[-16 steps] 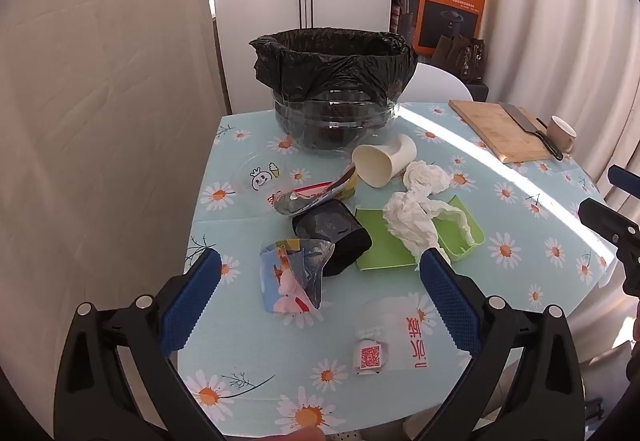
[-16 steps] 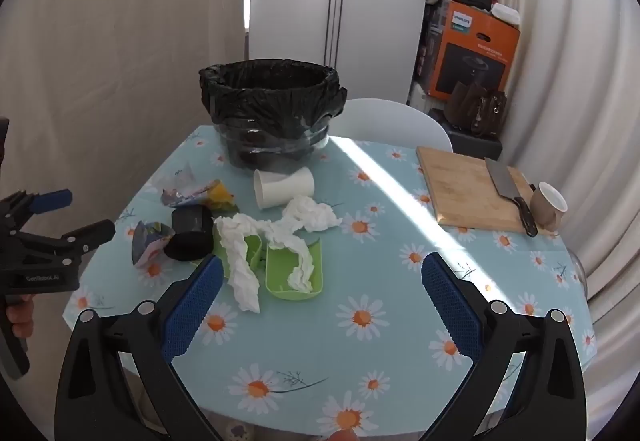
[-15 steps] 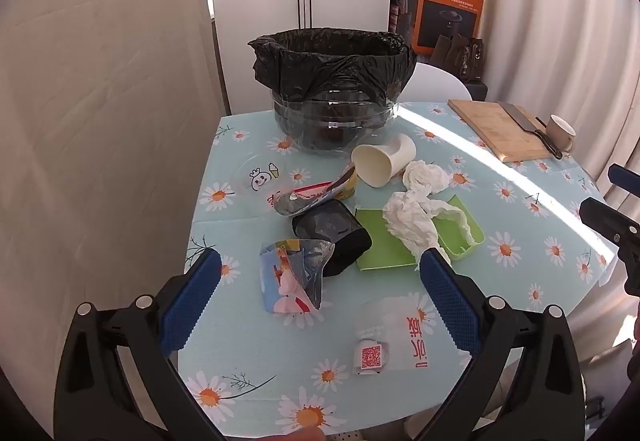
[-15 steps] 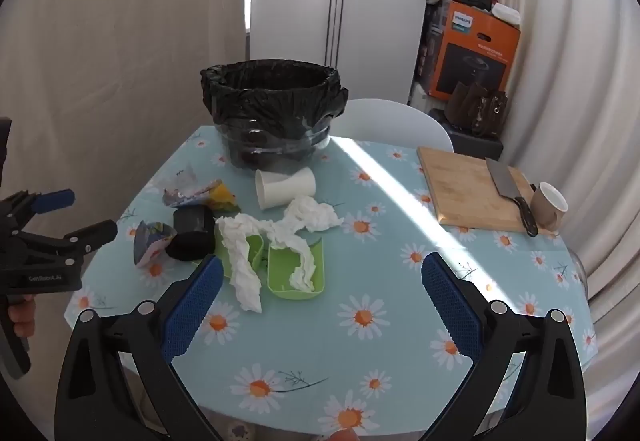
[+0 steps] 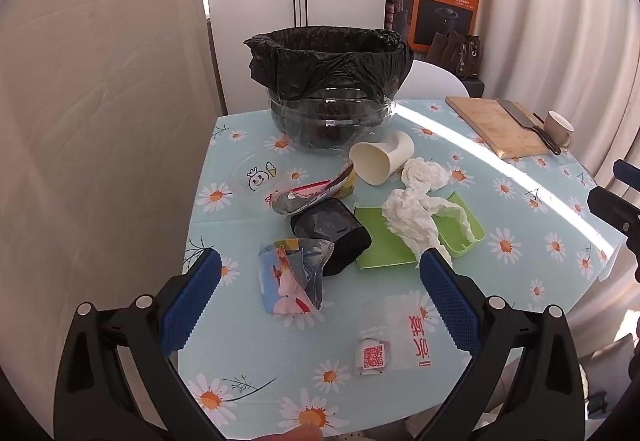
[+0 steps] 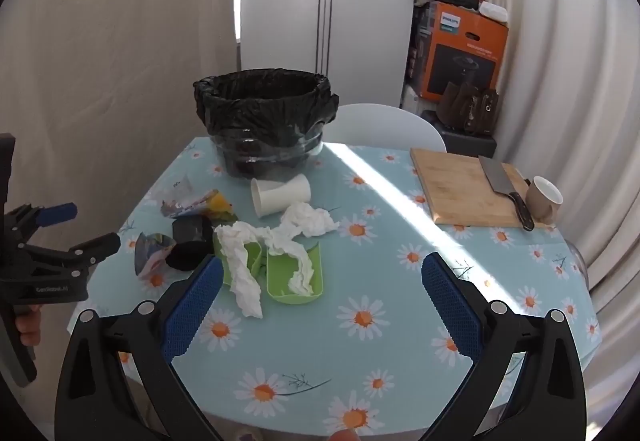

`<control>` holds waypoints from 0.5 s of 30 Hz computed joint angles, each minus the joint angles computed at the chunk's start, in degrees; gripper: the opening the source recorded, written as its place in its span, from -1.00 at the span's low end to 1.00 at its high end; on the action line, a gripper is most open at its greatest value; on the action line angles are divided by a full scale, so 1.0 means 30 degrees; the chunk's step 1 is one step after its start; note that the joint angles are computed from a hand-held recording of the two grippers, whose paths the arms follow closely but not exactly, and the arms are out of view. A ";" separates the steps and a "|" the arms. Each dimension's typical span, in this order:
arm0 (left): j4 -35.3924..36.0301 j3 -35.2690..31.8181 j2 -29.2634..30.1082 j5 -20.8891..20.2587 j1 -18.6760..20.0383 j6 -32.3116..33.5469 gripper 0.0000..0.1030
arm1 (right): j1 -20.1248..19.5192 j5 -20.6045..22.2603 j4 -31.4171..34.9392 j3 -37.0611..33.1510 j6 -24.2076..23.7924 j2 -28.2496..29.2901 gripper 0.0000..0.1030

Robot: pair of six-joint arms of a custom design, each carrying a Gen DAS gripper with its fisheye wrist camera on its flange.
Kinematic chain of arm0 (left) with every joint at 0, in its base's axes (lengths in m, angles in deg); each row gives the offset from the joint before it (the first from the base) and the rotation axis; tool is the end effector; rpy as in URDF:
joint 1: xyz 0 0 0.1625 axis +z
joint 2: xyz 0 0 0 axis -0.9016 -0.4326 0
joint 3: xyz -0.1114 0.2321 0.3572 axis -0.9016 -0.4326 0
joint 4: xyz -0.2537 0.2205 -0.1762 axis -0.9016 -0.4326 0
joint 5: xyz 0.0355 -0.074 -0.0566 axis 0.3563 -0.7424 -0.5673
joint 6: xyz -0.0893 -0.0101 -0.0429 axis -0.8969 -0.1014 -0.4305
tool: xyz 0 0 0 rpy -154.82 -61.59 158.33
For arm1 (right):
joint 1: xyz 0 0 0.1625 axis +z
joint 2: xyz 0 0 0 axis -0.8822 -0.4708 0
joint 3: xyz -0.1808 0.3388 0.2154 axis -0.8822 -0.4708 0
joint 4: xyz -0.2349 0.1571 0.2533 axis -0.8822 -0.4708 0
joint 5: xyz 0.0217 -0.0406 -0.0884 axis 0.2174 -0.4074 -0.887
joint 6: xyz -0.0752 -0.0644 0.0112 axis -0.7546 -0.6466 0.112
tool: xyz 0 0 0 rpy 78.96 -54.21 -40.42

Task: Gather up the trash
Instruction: 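Move both grippers toward the trash on the table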

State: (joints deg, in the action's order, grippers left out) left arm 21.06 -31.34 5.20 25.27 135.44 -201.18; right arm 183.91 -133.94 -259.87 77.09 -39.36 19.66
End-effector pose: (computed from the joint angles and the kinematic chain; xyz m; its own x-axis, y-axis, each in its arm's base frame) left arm -0.0233 -0.6472 0.3448 -0.6502 0.3211 -0.6886 0.6769 0.6564 -0.3331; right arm 0.4461 -0.6219 -0.0069 -0.6820 0.1106 0.7230 -0.5161 0.6276 -0.5829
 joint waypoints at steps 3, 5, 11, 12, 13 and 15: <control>0.0158 -0.0096 0.0072 0.0017 0.0000 -0.0046 0.89 | -0.0112 0.0417 -0.0086 0.0501 -0.0151 -0.0304 0.85; -0.0194 0.0205 0.0027 -0.0339 -0.0095 0.0053 0.89 | -0.0212 0.0653 -0.0121 0.0873 0.0020 -0.0526 0.85; -0.0083 0.0277 0.0239 -0.0691 -0.0167 -0.0403 0.89 | -0.0316 0.0590 -0.0454 0.1256 -0.0365 -0.0712 0.85; -0.0215 0.0365 0.0208 -0.0801 -0.0199 -0.0453 0.89 | -0.0353 0.0641 -0.0522 0.1389 -0.0331 -0.0805 0.85; -0.0255 0.0391 0.0213 -0.0922 -0.0231 -0.0502 0.89 | -0.0402 0.0765 -0.0502 0.1553 -0.0214 -0.0910 0.85; -0.0453 0.0718 0.0098 -0.1178 -0.0316 -0.0696 0.89 | -0.0499 0.0901 -0.0452 0.1669 -0.0056 -0.1011 0.85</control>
State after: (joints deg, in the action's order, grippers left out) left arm 19.70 -29.19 5.50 21.74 134.49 -203.27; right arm 182.42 -131.24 -261.22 82.10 -39.53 16.62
